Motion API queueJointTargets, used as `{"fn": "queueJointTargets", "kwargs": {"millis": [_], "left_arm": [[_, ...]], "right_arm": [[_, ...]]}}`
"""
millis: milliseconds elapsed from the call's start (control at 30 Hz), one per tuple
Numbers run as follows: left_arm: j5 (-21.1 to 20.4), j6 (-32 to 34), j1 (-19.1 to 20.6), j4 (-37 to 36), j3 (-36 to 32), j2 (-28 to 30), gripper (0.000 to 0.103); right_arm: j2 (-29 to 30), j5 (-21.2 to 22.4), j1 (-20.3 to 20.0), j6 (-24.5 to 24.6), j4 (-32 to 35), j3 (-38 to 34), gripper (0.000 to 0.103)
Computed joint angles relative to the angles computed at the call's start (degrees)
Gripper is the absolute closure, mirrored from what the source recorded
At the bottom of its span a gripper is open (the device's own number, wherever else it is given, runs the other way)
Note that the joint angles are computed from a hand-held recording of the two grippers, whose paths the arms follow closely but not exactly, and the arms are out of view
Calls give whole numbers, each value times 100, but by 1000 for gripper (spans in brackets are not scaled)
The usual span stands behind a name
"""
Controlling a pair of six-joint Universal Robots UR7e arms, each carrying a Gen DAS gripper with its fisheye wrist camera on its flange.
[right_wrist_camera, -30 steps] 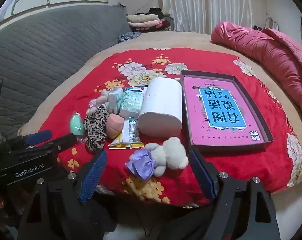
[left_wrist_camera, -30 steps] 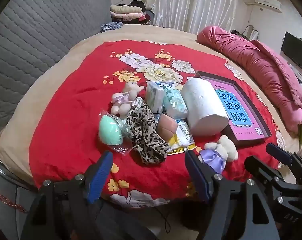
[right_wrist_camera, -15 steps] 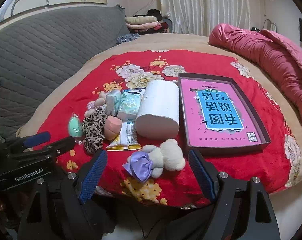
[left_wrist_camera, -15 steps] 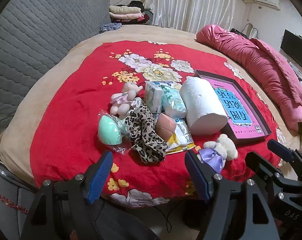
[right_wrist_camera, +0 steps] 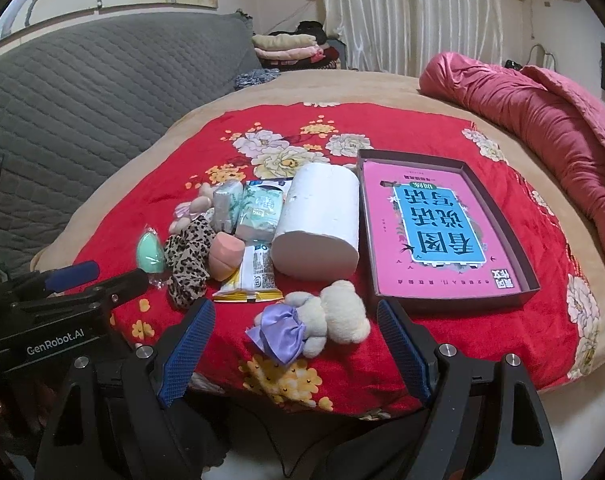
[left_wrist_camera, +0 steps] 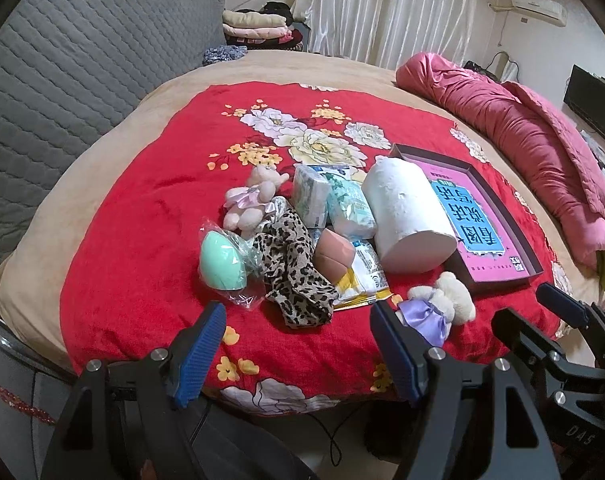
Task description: Organize soft objects
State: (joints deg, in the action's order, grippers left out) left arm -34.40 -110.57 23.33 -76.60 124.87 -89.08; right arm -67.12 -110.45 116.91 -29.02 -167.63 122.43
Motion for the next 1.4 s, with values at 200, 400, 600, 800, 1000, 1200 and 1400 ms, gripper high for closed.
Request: {"fn": "queueJointTargets", "kwargs": {"millis": [200, 400, 600, 800, 1000, 1200, 1400], "left_arm": [[-9, 16, 2, -14, -5, 5, 29], [-17, -8, -1, -2, -4, 4, 29], [-46, -52, -8, 25, -12, -29, 29], [-83, -88, 1, -11, 36, -82, 29], [-155, -449, 86, 118, 196, -428, 29], [-127, -767, 321, 426, 273, -709, 29], [22, -256, 844, 128, 352, -935, 29]], "right_arm": [[-3, 10, -1, 6, -10, 3, 19], [-11, 15, 3, 50, 41, -7, 19], [0, 37, -30, 48, 76, -3, 19], [26, 1, -50, 82, 136, -16, 19], [127, -29, -141, 373, 502, -136, 19], [302, 29, -257, 680, 817, -250, 19], [489, 96, -423, 1063, 994, -368, 19]]}}
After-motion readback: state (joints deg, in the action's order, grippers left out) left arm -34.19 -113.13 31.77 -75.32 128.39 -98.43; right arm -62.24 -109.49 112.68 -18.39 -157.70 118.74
